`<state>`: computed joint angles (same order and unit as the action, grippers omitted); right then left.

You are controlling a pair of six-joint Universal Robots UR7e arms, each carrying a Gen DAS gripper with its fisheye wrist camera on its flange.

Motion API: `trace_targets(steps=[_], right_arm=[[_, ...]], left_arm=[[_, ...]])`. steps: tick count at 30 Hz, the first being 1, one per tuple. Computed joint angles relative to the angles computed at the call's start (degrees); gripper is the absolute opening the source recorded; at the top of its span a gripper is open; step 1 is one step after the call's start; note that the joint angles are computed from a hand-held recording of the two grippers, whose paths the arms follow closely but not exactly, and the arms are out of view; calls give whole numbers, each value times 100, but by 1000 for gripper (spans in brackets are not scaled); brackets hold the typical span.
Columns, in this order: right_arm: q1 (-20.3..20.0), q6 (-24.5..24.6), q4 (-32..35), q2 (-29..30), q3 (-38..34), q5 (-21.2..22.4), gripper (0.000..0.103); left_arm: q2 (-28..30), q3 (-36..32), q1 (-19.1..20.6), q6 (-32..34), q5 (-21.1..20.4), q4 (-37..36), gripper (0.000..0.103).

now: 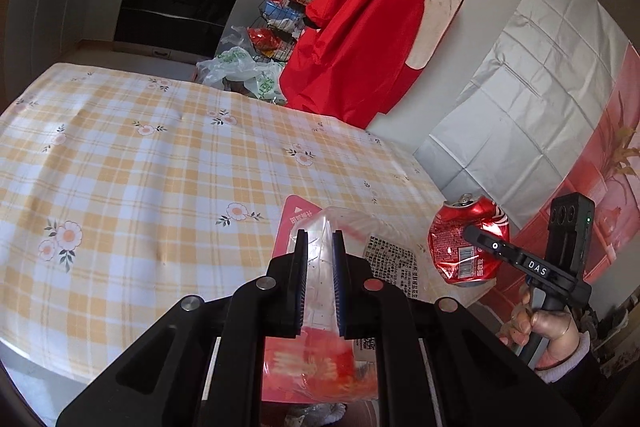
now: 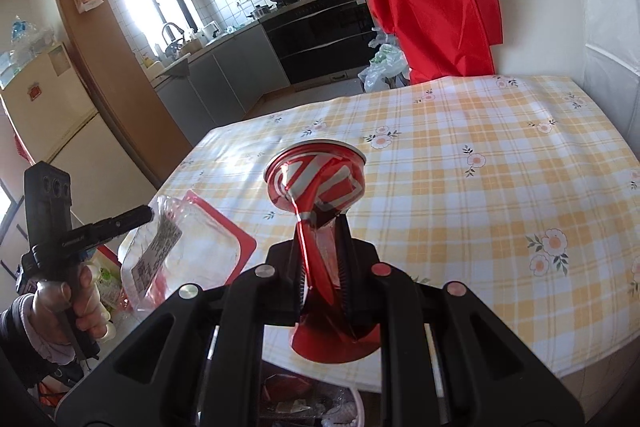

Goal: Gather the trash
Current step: 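Carry the food box and red can over the bin and open both tools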

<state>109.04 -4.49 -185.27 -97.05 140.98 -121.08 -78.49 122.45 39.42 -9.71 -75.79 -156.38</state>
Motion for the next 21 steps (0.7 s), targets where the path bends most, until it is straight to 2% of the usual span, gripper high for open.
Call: trace_targets(steps=[13,21], right_arm=[[1322,621,244,-142,147,-847,17],[1850,868,447,-207,136,-1229,17]], left_arm=[[-1459,1055,-1038,-752,339,743,12],[-1845,1448,-1381,-1122,494,1089,12]])
